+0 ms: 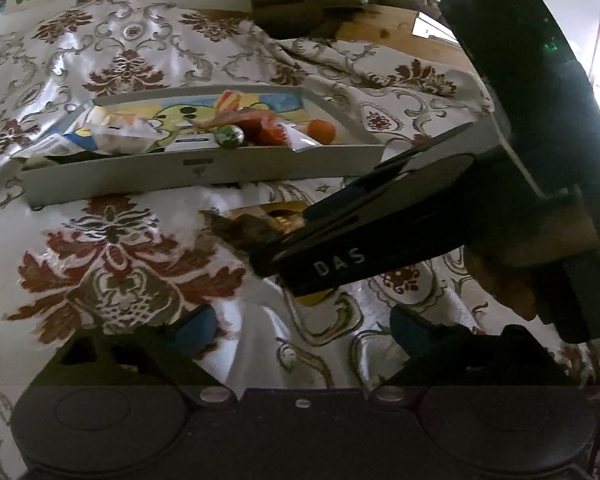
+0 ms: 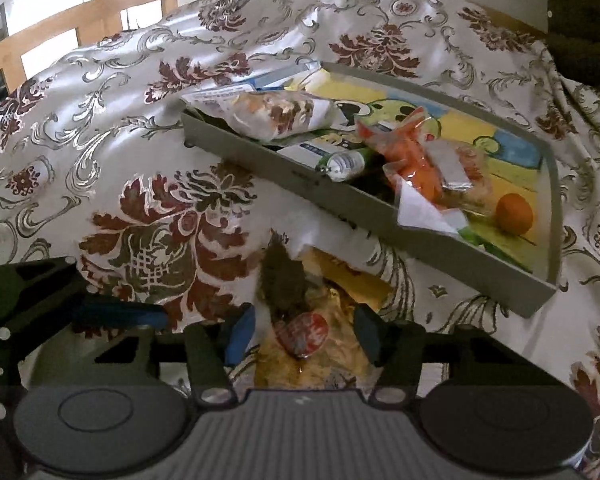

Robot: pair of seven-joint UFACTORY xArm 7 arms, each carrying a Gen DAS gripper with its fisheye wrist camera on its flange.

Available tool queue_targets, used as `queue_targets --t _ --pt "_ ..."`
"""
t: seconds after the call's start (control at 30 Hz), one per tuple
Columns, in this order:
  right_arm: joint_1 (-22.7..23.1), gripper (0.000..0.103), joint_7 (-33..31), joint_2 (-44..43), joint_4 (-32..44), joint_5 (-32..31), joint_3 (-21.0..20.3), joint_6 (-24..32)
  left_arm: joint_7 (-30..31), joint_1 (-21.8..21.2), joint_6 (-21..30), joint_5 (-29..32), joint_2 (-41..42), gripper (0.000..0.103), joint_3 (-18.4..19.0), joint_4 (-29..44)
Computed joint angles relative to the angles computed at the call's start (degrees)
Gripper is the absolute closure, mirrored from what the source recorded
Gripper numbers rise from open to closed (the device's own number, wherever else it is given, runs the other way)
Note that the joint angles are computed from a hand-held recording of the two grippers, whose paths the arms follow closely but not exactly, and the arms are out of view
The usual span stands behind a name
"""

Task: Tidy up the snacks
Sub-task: 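Lower the right tool onto the brown candy pack beside the tray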

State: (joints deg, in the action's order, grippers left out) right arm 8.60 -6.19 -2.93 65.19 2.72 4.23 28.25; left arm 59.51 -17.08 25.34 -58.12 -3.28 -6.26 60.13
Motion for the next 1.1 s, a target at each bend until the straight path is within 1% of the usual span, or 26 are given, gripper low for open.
queue_targets --t 0.07,0.1,0.13,0.2,0.3,0.33,0.47,0.57,0.63,0.7,0.8,0.83,0.9,1.1 --pt "0.1 0.047 -0.3 0.2 0.4 1.0 -0.1 0.5 0.8 0.0 0.4 -0.6 0.7 0.014 0.0 0.8" --pt "0.0 0.058 0.0 0.1 0.5 0.9 -0.1 0.6 1.2 0.0 0.4 -1.1 1.0 0.015 -0.1 1.2" --pt "0.0 0.059 0.3 0.1 0.8 0.9 -0.1 1.1 1.5 0.1 0.5 -1.7 1.2 0.017 -0.2 1.5" --pt "-0.1 0.059 0.0 0.3 1.5 3.1 -0.4 2.3 1.7 0.4 0.9 -2.6 1.9 0.02 -0.3 2.3" --pt "-0.3 0.059 -0.1 0.3 1.9 3.5 -0.5 3.1 0.6 0.9 1.9 -2.4 3.0 0.026 -0.6 3.5" --pt "-0.4 0.059 0.0 0.2 2.0 3.3 -0.5 3.5 0.0 1.1 2.2 -2.1 3.4 0.028 -0.7 3.8" --pt "-0.9 0.059 1.4 -0.1 2.7 1.5 -0.7 5.4 -0.4 1.7 2.5 -1.9 4.0 0.028 -1.3 4.2" --pt "-1.4 0.059 1.2 -0.8 2.9 2.5 -1.2 7.2 -0.5 1.9 2.6 -1.7 4.2 0.029 -1.5 4.4" --pt "-1.8 0.059 0.9 -1.5 2.8 3.5 -1.5 8.4 -0.2 2.1 2.8 -1.9 4.4 0.033 -1.6 4.5" --pt "-2.5 0.059 2.3 -2.3 2.6 1.8 -1.7 10.1 0.0 2.2 3.0 -2.1 4.6 0.037 -1.7 4.8" --pt "-3.3 0.058 2.3 -2.9 2.6 4.6 -2.6 12.4 0.2 2.4 3.4 -2.6 5.1 0.043 -1.8 5.5" --pt "-3.6 0.057 2.9 -3.0 2.6 4.7 -2.7 12.7 0.1 2.5 3.6 -2.7 5.5 0.046 -1.8 5.9" --pt "-3.9 0.05 3.5 -3.3 2.5 3.7 -2.6 12.8 -0.6 2.7 3.8 -2.8 6.3 0.049 -2.0 6.8" --pt "-4.4 0.047 5.3 -4.5 1.7 1.4 -2.3 13.2 -3.9 4.2 5.5 -4.2 9.2 0.051 -2.5 9.9"
